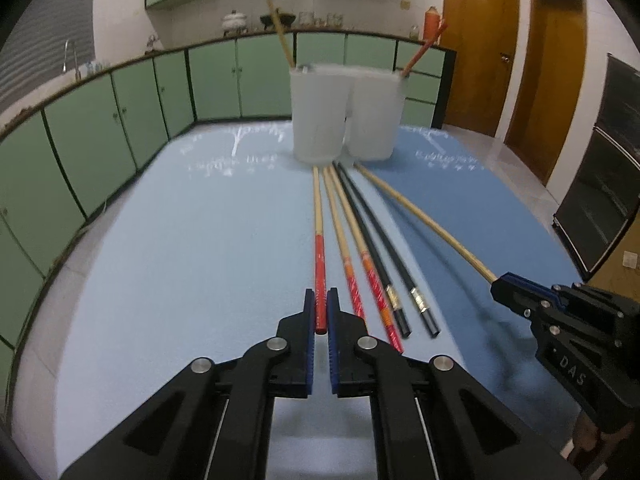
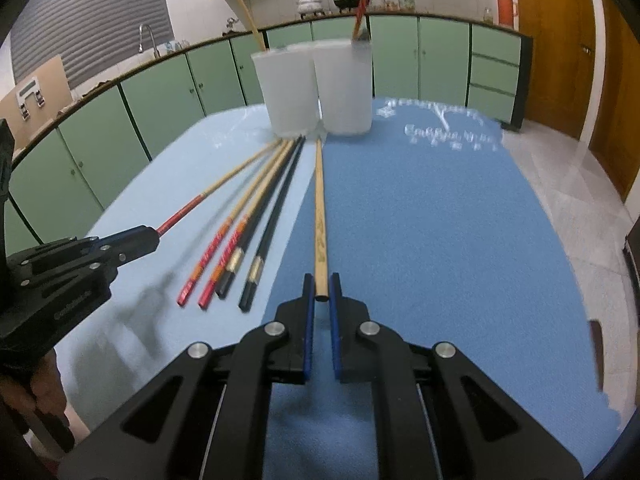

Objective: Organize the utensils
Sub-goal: 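Lift both chopsticks and carry them over the white holder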

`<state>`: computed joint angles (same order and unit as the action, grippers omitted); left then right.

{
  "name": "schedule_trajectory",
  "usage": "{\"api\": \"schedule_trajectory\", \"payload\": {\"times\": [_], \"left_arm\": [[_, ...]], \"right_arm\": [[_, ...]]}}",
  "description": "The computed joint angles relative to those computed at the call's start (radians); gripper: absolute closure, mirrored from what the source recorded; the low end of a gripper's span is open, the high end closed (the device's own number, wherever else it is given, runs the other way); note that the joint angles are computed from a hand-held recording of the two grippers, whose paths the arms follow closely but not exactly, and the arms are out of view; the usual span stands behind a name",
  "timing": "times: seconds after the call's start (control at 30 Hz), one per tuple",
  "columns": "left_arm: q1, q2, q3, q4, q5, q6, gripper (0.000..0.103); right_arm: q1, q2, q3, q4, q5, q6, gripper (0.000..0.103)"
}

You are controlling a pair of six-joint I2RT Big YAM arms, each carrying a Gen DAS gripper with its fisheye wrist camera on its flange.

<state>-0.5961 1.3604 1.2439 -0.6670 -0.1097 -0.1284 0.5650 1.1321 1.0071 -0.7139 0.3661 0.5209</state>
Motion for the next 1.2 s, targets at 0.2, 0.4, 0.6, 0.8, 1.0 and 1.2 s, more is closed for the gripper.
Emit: {"api": "schedule_trajectory", "payload": {"times": [0.2, 0.4, 0.6, 0.8, 1.0, 1.2], "left_arm": [[-0.004, -0.045, 0.036, 0.019, -0.011, 0.037, 0.097], [0.011, -0.049, 0.113, 0.032, 0.002, 0.048, 0.097], [0.037, -0.021, 0.198, 0.036, 0.035, 0.059, 0.097], [0.053, 0.020, 0.278, 0.014, 0.072, 0.067, 0.097], [0.050, 0.034, 0.314, -0.001, 0.087, 0.078, 0.097], [0.053, 0.046, 0.338, -0.002, 0.105, 0.081, 0.097]], "right_arm": [[-0.020, -0.035, 0.047, -0.005, 0.003, -0.047, 0.097], [-0.061, -0.061, 0.112, -0.002, -0.034, -0.089, 0.097], [-0.120, -0.046, 0.219, -0.014, -0.087, -0.130, 0.097], [-0.178, 0.005, 0.342, -0.065, -0.160, -0.163, 0.097], [-0.200, 0.054, 0.434, -0.118, -0.214, -0.207, 0.097], [-0.212, 0.086, 0.505, -0.157, -0.242, -0.260, 0.097]]}}
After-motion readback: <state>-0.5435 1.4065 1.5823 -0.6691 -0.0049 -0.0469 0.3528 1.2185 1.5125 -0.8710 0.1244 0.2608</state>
